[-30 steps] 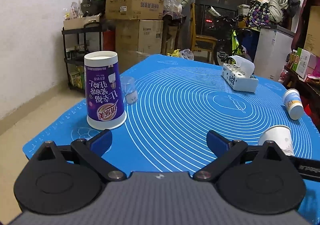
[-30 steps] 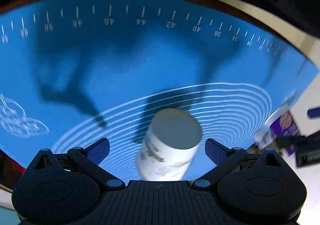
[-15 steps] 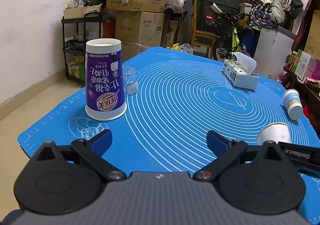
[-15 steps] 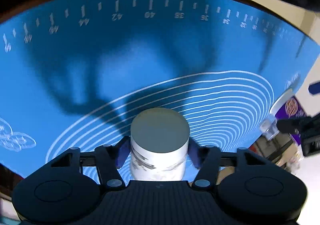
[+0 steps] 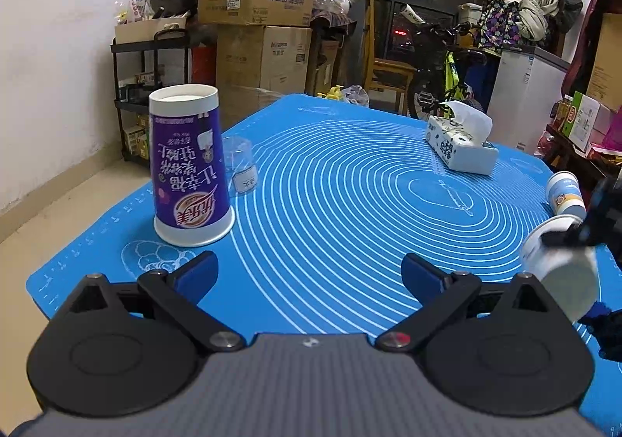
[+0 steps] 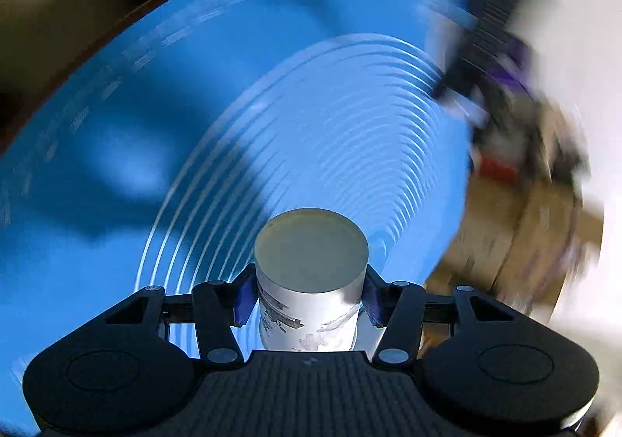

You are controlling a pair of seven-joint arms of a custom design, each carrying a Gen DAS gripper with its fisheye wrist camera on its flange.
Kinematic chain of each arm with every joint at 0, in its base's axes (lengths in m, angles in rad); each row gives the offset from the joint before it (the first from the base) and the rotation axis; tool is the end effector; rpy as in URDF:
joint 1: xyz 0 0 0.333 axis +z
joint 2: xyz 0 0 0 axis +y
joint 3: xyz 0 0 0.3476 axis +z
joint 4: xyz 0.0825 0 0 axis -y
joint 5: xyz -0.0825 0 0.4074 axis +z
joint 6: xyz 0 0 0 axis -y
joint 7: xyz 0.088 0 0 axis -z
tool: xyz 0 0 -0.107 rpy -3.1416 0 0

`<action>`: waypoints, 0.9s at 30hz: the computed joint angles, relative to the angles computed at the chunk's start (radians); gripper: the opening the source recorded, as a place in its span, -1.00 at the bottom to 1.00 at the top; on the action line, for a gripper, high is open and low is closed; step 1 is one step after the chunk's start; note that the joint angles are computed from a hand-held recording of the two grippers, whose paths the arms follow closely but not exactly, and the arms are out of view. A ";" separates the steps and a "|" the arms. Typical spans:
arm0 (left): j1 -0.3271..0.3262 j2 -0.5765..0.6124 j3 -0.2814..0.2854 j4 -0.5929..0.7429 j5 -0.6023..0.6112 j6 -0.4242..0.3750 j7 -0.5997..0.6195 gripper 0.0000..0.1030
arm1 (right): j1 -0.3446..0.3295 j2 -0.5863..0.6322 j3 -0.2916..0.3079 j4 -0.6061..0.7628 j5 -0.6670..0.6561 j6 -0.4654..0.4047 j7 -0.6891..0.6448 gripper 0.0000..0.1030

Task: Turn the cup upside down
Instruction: 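Rotate the cup with the right gripper and lower it rim-down onto the mat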

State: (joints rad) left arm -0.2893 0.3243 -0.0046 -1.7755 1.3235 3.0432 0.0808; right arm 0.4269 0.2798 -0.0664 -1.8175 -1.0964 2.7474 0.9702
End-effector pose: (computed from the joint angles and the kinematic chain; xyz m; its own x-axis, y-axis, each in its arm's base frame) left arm 0.6401 -0.2714 0.4601 -0.1237 -0.9879 0.0941 -0.5313 -0.0142 -0.8470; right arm 0.6341 0.2816 0.4599 0.5960 0.3341 0.7302 0.1468 -0.9393 0.3100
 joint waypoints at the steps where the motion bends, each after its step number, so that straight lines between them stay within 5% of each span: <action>1: 0.000 0.002 -0.002 0.003 -0.004 0.000 0.007 0.93 | -0.001 -0.004 -0.001 0.005 0.032 0.000 0.070 0.15; 7: -0.014 0.013 -0.001 0.022 -0.013 0.004 0.037 0.93 | -0.034 -0.033 -0.004 0.020 0.289 0.020 0.433 0.15; 12: -0.023 0.021 -0.003 0.033 -0.025 0.006 0.067 0.93 | -0.112 -0.076 0.006 -0.054 0.661 0.145 0.629 0.15; 17: -0.038 0.027 -0.001 0.039 -0.041 0.007 0.104 0.93 | -0.074 -0.076 -0.081 -0.137 0.704 0.290 0.877 0.15; 27: -0.057 0.035 -0.003 0.046 -0.080 0.006 0.173 0.93 | 0.031 -0.018 -0.218 -0.163 0.748 0.355 1.120 0.15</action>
State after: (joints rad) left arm -0.3463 0.3591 -0.0078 -1.7296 1.2433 3.0488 0.2539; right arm 0.4580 0.2620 -0.2846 -1.9809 -0.3483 3.1020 2.0901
